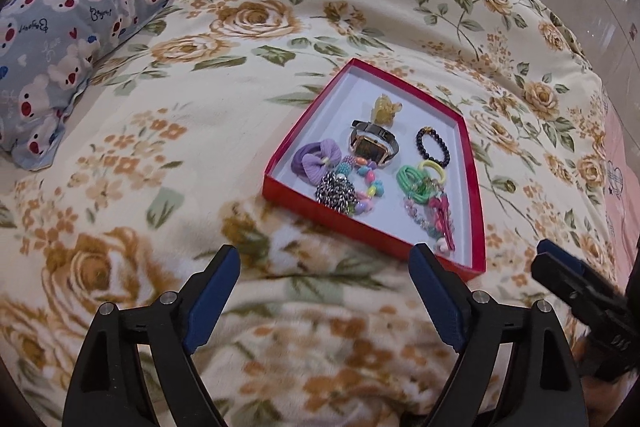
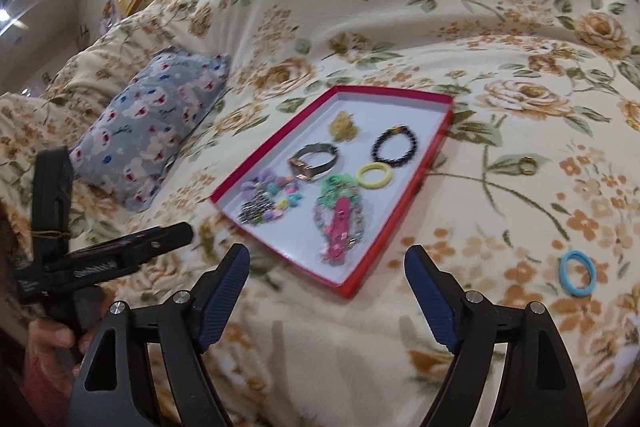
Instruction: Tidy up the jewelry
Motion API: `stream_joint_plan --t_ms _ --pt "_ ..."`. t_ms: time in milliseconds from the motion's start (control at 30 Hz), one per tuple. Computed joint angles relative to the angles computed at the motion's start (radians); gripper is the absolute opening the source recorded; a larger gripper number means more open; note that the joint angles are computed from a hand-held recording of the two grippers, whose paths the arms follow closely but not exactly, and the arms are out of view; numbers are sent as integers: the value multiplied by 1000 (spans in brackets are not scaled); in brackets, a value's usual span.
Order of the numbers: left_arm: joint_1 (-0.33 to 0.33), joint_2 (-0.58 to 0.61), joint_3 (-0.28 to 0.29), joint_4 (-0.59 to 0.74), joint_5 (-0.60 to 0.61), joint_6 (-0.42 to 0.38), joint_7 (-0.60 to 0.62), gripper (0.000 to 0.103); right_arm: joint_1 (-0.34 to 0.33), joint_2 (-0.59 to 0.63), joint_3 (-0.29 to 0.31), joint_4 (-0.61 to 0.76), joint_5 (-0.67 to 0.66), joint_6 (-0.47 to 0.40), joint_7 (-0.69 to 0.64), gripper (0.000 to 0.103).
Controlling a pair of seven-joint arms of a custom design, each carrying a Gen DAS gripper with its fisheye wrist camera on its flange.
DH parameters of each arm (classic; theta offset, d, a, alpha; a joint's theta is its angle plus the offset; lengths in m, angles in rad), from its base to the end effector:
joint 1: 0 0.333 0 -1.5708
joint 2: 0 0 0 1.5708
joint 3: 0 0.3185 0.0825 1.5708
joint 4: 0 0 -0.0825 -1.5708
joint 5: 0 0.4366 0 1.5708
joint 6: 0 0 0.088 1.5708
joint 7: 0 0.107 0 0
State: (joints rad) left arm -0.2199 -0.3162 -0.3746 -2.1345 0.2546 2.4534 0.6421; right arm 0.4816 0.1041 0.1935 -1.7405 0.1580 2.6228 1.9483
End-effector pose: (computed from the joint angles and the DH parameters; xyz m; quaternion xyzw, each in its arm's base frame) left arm 0.4555 -0.3315 0.5872 -0.7195 0.6077 -0.2902 0.1697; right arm 0.5485 0.4269 0.5891 -0.7095 0.5901 -0.0281 0.3842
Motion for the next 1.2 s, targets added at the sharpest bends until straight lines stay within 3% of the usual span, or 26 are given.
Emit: stream_joint_plan --t_ms 100,200,233,367,500,800,1200 --pt "3 2 -11 42 28 -60 7 86 6 -6 -10 42 -82 -38 8 90" --pt "7 -6 -20 68 74 -79 2 96 13 -17 -19 55 -177 -8 47 102" --pt "10 -10 -25 73 93 -84 -3 101 14 -18 -20 57 -200 4 56 103" --pt "23 -19 -60 90 188 -118 -54 102 23 -18 -28 51 -318 12 135 103" --pt "6 -19 -76 79 223 -148 -81 102 20 -37 -19 -7 -291 51 168 103" --pt "-36 5 -75 90 259 -209 -102 102 25 -67 -12 -72 -296 50 179 103" --pt "-53 -5 -63 70 270 -211 -108 102 22 -80 -11 -104 -265 60 187 103"
